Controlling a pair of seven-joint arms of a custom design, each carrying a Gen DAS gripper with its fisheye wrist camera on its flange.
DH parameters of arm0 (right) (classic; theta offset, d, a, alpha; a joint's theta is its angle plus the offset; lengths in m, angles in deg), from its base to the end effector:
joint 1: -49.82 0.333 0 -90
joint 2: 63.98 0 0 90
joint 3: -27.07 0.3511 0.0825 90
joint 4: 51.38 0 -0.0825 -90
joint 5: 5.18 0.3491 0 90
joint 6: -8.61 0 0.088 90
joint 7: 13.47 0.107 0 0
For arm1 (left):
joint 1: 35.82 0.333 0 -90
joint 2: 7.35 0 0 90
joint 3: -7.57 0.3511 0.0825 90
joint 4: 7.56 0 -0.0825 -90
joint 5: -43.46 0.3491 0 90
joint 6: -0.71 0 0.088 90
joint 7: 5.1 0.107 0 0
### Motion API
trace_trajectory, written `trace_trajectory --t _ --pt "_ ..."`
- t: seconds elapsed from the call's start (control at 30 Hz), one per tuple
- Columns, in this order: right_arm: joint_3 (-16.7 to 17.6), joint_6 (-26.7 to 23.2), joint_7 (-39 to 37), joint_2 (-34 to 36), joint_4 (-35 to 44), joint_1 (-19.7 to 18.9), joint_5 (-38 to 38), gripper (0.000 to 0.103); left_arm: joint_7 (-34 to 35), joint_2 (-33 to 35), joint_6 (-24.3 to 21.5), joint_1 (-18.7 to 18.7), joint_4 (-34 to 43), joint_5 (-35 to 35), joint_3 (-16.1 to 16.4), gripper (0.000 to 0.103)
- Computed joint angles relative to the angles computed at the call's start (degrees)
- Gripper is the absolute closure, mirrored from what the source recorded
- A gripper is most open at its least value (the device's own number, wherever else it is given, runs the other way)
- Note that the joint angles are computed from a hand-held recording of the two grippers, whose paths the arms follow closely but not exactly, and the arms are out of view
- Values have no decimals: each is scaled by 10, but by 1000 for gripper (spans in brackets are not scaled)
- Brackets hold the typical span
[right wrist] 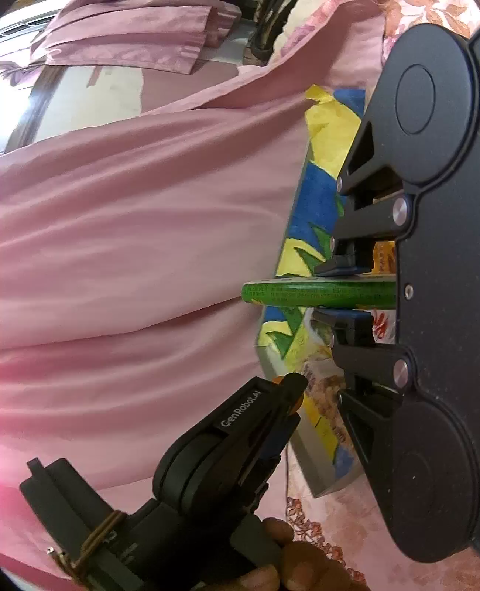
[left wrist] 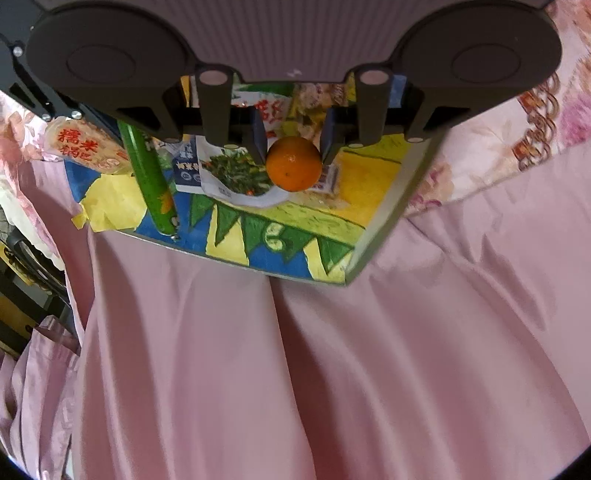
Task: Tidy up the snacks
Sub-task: 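Lift and carry the orange and green stick snack over the grey tray, then lower the orange and stick snack into the tray and open both tools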
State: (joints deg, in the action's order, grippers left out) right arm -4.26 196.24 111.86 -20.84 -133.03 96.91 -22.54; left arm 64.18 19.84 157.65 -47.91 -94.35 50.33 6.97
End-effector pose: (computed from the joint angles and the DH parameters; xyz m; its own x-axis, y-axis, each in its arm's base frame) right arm 0.6637 0.3737 0.4656 0.3108 -0.9488 0.0565 -0.3450 -0.1680 -0.9234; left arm 0.7052 -0.1618 0.5225 -0.0039 -0.9899 0.1414 -0.7372 -0.0926 -0.6693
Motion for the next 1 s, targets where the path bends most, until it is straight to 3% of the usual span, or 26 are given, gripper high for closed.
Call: trace_trajectory --t 0.3,1.0 --pt "65 -46 4 -8 16 -44 -39 84 18 9 -15 3 8 -18 -12 69" --pt "105 -69 61 -8 32 -78 -123 84 48 13 -19 5 0 -47 -23 68"
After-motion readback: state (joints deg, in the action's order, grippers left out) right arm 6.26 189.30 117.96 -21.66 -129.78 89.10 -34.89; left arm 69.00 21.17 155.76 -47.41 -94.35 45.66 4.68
